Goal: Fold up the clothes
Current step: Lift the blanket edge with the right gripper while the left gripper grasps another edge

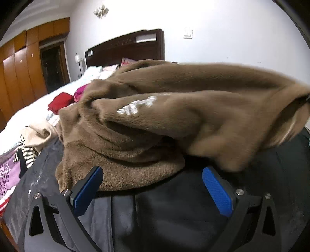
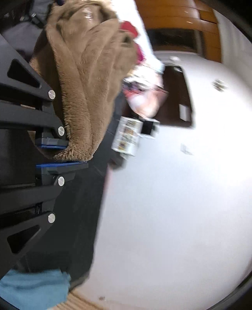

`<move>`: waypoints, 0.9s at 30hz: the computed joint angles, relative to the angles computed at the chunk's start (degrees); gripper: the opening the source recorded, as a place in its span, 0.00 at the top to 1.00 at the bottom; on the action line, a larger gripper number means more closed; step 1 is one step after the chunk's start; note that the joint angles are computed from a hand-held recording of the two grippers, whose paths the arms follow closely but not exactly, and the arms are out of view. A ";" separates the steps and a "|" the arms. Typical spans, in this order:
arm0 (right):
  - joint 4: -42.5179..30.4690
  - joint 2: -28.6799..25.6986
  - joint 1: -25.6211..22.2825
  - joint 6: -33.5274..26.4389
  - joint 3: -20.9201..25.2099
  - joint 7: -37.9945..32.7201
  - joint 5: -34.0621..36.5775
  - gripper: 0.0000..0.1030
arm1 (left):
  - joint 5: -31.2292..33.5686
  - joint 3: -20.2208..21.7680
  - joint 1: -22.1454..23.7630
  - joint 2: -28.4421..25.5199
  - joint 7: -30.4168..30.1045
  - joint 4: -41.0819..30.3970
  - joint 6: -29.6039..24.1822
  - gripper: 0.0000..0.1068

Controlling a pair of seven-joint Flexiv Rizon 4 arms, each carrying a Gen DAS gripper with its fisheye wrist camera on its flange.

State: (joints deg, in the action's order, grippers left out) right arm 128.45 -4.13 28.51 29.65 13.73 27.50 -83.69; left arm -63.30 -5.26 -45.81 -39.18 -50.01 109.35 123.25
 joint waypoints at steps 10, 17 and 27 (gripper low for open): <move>6.69 16.81 5.98 -25.42 12.42 5.46 11.88 0.89 | 2.26 0.87 -1.98 -0.18 0.70 0.65 2.91 0.04; 7.82 22.23 9.54 -31.32 17.86 7.03 17.80 0.89 | 12.00 -2.28 -1.53 2.24 1.95 6.05 3.08 0.04; 6.45 23.97 11.87 -27.14 20.63 2.53 2.28 0.89 | 33.05 -4.19 -1.41 4.40 -5.36 14.14 12.45 0.04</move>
